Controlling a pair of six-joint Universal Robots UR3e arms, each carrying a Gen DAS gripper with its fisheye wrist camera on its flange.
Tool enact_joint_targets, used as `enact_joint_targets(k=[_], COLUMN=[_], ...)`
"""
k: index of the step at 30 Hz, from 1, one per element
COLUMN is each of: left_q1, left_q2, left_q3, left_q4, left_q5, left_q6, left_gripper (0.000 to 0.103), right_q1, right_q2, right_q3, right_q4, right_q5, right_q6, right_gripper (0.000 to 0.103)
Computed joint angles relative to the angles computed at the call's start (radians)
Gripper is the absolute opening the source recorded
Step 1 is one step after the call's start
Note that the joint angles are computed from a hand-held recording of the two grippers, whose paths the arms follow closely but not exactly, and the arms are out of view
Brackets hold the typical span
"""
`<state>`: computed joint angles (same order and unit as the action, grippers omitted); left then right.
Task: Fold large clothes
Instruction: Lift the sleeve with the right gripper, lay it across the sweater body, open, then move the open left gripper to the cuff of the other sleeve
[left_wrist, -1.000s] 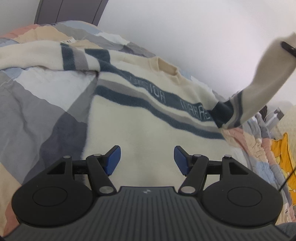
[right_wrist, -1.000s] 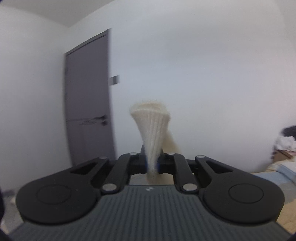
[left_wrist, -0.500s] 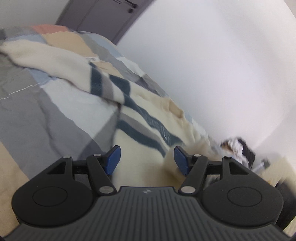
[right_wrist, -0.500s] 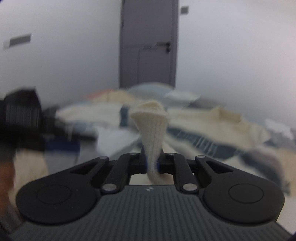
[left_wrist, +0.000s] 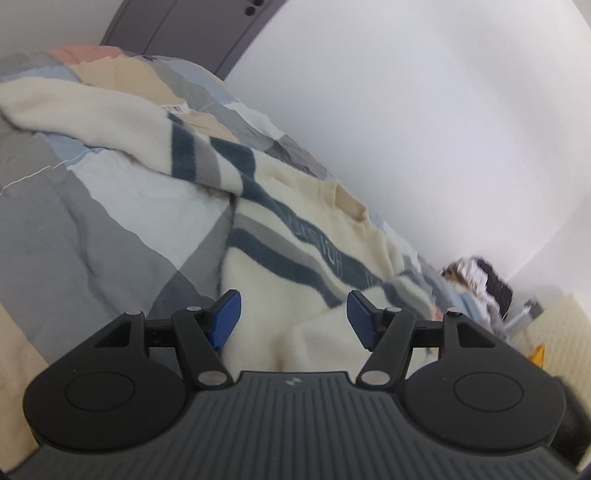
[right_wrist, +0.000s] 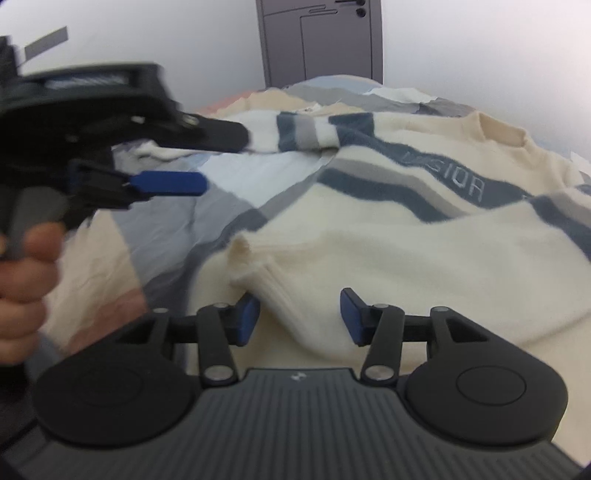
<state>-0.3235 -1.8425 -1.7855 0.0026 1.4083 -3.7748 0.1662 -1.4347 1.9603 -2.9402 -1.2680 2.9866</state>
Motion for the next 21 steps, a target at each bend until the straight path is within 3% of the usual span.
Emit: enact_joint_targets(k=[8,16,21], left_q1=[-0.089,-0.162,-0.168], left_q2=[-0.072,-0.156,-0.203], left_q3=[0.104,0.22,0.285], left_q4=[-0.064,-0.132,-0.187], left_q5=[0.083,0.151,0.15], left_q6=[0.073,0.17,0.186], left_gripper=[0.068,0.068,0.062], right_q1=[-0.168,-0.189,-0.23], right_q2=[-0.259,-0.225,-0.152], right_q3=[0.1,0.105,0.083], right_q4=[0.189,-0.018,-0.024], right_q5=[0.059,-0.069,-0.046], right_q6=[0.014,0.148,0.251], right_gripper=[0.05,0.053,0.053])
